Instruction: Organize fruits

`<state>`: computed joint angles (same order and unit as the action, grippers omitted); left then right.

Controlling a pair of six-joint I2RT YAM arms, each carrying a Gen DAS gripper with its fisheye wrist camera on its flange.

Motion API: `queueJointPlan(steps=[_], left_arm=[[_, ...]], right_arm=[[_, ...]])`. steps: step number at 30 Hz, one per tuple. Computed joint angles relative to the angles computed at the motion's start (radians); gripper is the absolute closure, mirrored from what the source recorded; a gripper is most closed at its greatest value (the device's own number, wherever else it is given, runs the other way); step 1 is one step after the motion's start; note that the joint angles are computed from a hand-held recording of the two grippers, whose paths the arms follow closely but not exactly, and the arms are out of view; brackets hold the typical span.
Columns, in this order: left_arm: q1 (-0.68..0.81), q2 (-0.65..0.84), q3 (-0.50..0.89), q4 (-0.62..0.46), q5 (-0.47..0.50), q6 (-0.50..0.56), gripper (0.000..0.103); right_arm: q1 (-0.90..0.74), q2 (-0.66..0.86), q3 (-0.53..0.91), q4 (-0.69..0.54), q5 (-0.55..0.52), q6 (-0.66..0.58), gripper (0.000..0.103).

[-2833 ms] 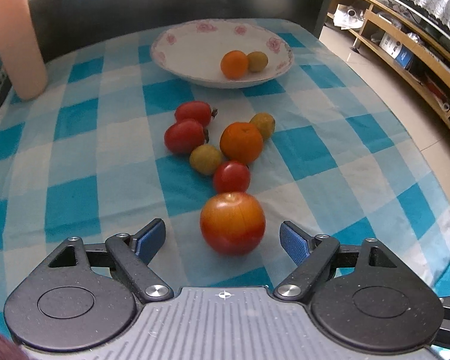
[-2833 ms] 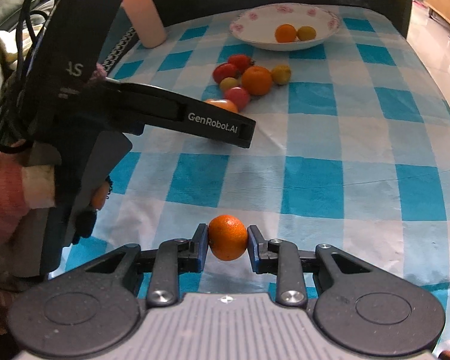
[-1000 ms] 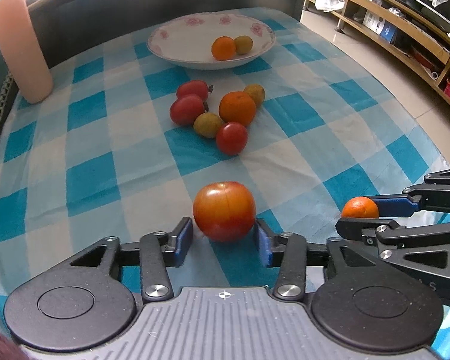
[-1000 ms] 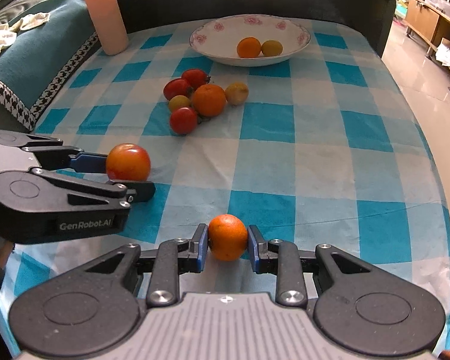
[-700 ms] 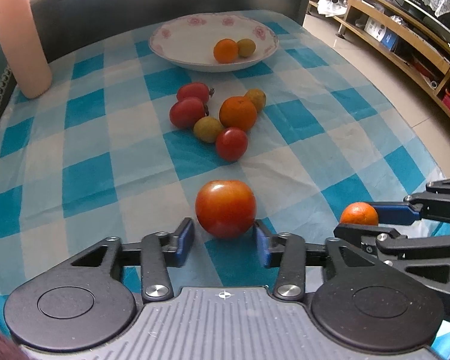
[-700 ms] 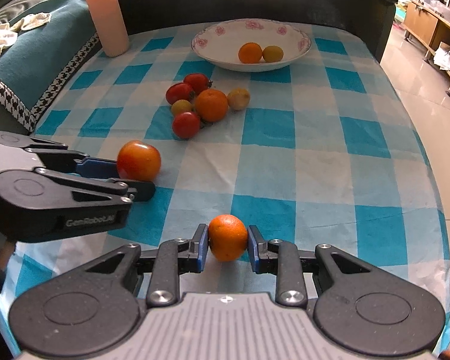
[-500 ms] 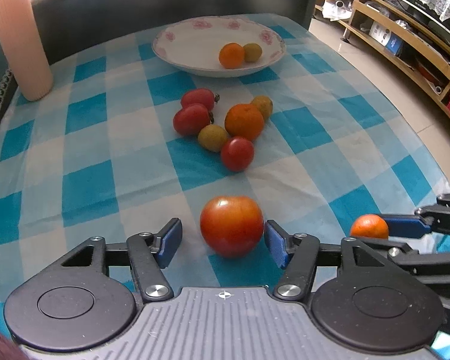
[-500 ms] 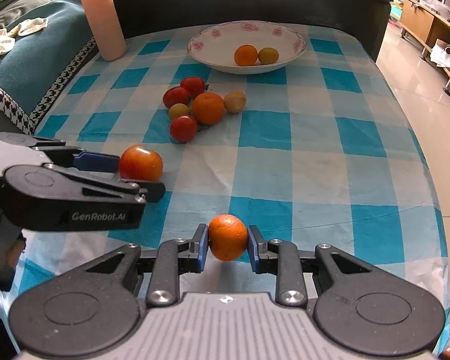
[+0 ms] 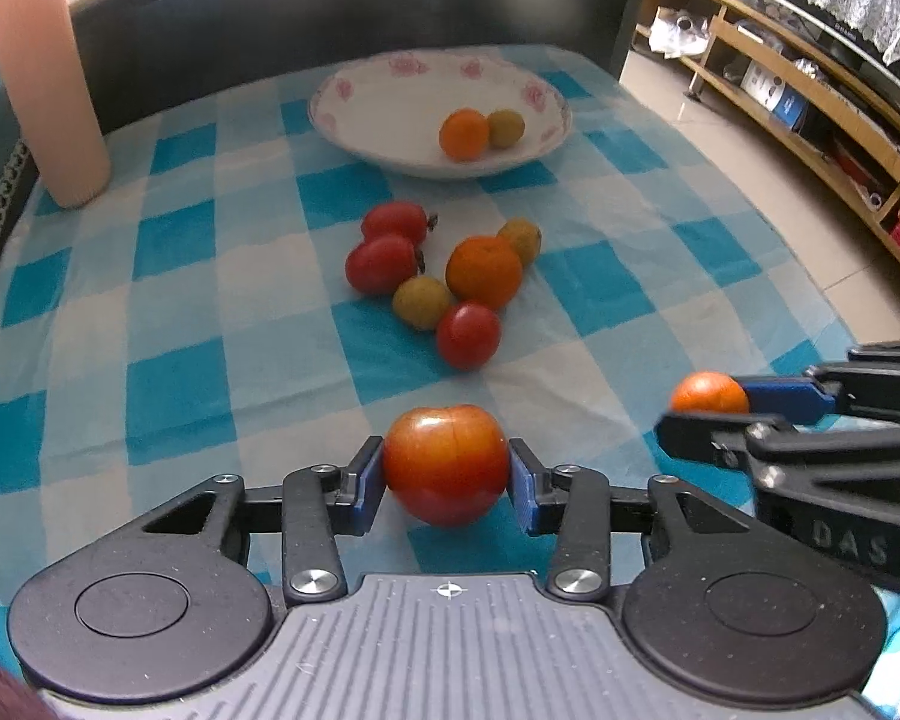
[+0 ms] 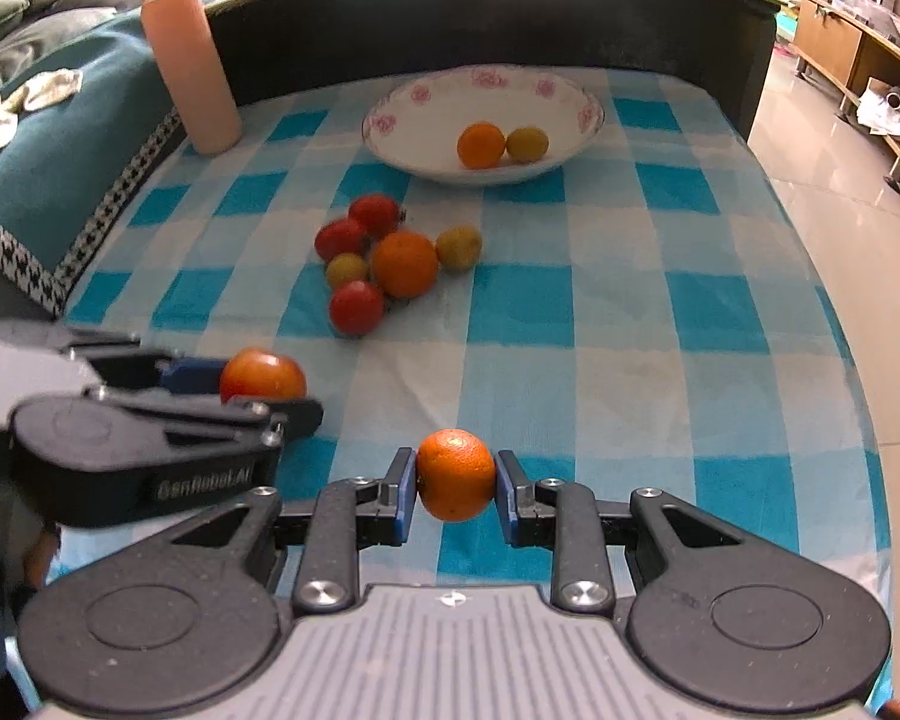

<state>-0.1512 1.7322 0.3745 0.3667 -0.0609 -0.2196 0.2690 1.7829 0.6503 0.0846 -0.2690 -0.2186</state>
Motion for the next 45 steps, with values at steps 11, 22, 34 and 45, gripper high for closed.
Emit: queueJointPlan(steps=[11, 22, 34, 45], left_arm=[[0.061, -0.023, 0.125, -0.069, 0.018, -0.004, 0.053], [0.122, 0.131, 0.351, -0.116, 0.021, 0.013, 0.054], [0.152, 0.28, 0.533, -0.159, 0.033, 0.027, 0.054], [0.164, 0.321, 0.59, -0.171, 0.036, 0.008, 0.051]], right_arm=[[0.019, 0.095, 0.204, -0.05, -0.007, 0.057, 0.062], [0.023, 0.286, 0.498, -0.11, -0.017, 0.117, 0.062], [0.025, 0.52, 0.811, -0.175, -0.006, 0.128, 0.062], [0.021, 0.608, 0.937, -0.2, -0.018, 0.156, 0.061]])
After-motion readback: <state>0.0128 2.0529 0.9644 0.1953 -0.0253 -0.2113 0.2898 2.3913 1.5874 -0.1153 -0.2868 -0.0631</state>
